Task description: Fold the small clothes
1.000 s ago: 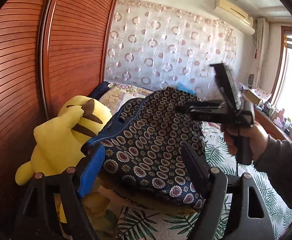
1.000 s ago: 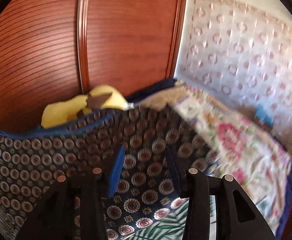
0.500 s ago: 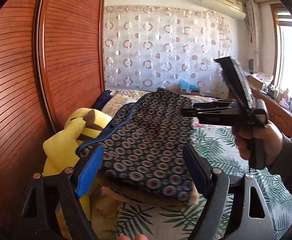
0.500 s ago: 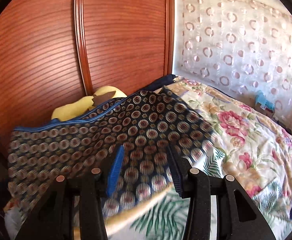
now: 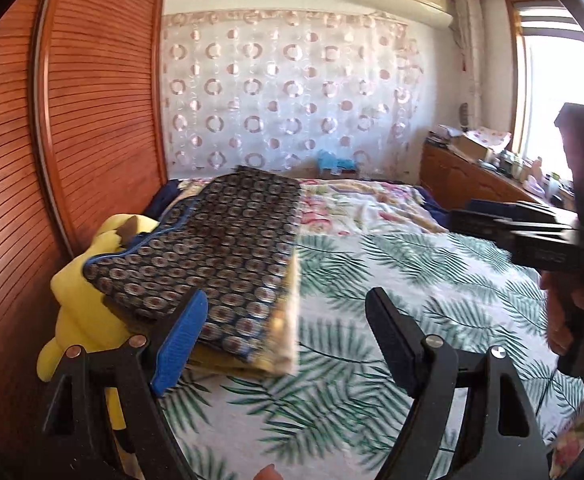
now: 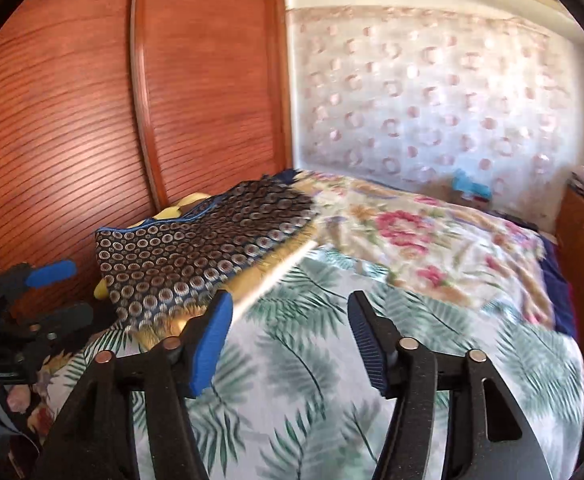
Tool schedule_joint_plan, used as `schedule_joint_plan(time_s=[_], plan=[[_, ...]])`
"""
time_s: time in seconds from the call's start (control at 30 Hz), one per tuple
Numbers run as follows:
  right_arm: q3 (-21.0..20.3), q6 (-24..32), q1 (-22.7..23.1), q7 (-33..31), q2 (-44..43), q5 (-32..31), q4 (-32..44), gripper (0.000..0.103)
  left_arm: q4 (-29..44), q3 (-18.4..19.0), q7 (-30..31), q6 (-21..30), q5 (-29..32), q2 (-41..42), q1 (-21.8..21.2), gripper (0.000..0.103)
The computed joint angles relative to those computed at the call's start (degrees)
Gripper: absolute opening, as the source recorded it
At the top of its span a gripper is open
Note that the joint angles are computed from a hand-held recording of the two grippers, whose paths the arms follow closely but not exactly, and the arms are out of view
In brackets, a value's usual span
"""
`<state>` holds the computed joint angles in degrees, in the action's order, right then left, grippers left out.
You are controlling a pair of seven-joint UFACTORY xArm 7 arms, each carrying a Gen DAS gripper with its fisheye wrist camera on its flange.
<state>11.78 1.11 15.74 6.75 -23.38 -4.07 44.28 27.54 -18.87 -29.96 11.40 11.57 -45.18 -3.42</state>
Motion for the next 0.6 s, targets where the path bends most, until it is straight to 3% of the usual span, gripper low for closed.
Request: schedule_joint_plan(time_s=[0.1,0.2,0.4,0.6], plan=[[6.07,0.64,-7.07,6.70,-11.57,-0.55,-8.11,0.069,0.78,-1.24,-0.68,1.11,-0.21,-0.44,-1.15,0.082],[10.07,4.89,-11.93,13.57,-24.71,-0.77,-14.53,0.073,1.55,-2.73,-1.82,2.45,-0.10,-1.40,-2.13,0.082],[10.49,16.65,-11.16,22.06,-44.88,-2.05,-21.70,0.074,1.72,-4.73,-4.75,4.00,0.02,-4.35,-3.54,0.082],[12.48,22.73,-10.55,27.02,-50.87,-4.07,-21.30,0.074,2.91,-5.46,-5.58,4.40,0.92,-3.61,-4.11,0.082]])
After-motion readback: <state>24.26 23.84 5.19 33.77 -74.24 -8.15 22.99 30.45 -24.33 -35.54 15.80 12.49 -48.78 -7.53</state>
